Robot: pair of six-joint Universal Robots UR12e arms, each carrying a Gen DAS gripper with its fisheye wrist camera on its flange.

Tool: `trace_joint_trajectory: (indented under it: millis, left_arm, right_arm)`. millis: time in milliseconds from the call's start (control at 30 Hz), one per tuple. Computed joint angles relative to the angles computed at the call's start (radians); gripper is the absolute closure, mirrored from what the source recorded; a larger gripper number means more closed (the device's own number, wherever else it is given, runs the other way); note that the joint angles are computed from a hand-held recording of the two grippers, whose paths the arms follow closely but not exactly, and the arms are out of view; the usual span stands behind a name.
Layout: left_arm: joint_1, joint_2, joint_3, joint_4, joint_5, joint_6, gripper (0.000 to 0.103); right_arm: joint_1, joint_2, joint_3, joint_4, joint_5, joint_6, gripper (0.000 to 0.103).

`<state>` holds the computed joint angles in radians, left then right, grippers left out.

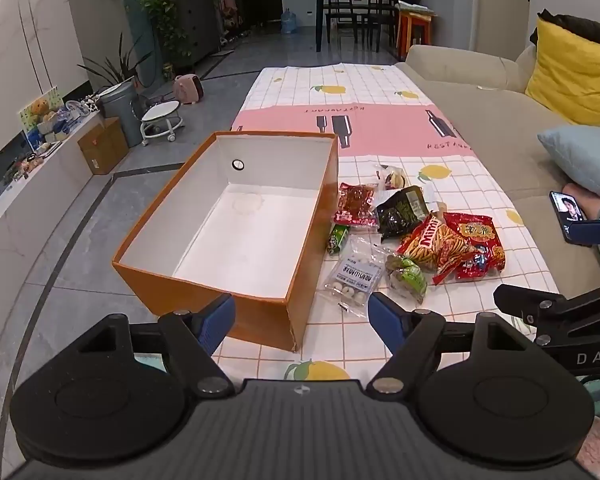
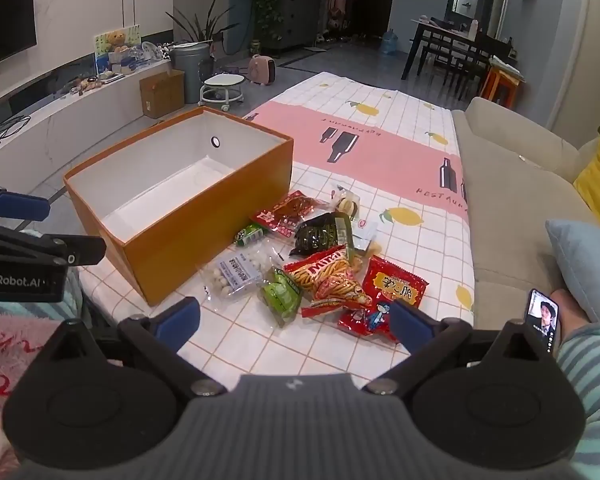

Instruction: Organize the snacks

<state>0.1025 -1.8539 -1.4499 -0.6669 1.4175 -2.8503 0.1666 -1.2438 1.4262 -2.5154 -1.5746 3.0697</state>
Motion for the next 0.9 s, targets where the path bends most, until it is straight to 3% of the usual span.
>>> trace_joint_trajectory:
  millis: [900]
  left_arm:
    - [-0.001,-0.004,0.001,-0.008,0.011,0.006,0.014]
  right_arm:
    - [-0.003,-0.001,-0.003,0.021,0.006,0.002,0.004]
